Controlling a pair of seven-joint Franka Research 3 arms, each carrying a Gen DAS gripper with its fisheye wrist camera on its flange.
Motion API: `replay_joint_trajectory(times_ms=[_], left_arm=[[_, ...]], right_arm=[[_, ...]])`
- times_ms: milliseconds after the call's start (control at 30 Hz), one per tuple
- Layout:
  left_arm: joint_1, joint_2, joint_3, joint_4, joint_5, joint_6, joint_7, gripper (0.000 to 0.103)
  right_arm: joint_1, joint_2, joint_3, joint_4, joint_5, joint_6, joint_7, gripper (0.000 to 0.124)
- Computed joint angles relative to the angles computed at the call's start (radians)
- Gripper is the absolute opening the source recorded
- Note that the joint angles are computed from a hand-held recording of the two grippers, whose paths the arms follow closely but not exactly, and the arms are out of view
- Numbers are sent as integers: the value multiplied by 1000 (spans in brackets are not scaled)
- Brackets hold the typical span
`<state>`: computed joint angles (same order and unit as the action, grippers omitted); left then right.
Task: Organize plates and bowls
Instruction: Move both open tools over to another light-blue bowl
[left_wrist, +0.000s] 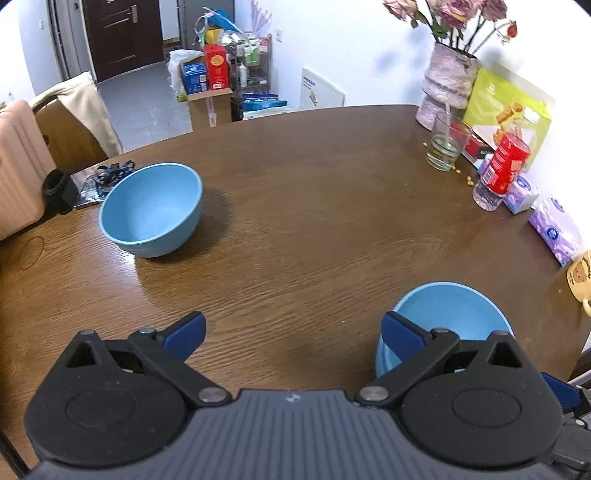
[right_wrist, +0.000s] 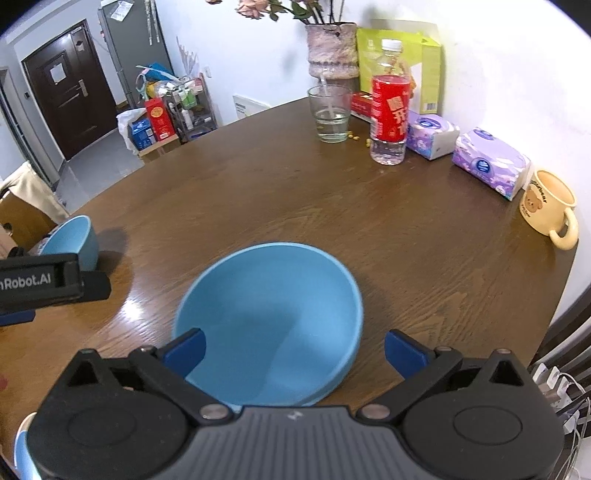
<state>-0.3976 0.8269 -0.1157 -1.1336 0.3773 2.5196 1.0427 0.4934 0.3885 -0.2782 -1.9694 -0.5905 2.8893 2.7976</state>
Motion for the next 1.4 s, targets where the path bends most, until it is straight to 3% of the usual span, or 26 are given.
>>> replay_joint_trajectory(times_ms=[800, 1400], left_arm=[[142, -154, 16, -202, -1, 71, -21, 103], [232, -129, 9, -145, -64, 27, 43, 103]], right_arm=[[35, 129, 89, 272, 167, -120, -166, 103], [58, 289, 128, 551, 300, -258, -289, 103]])
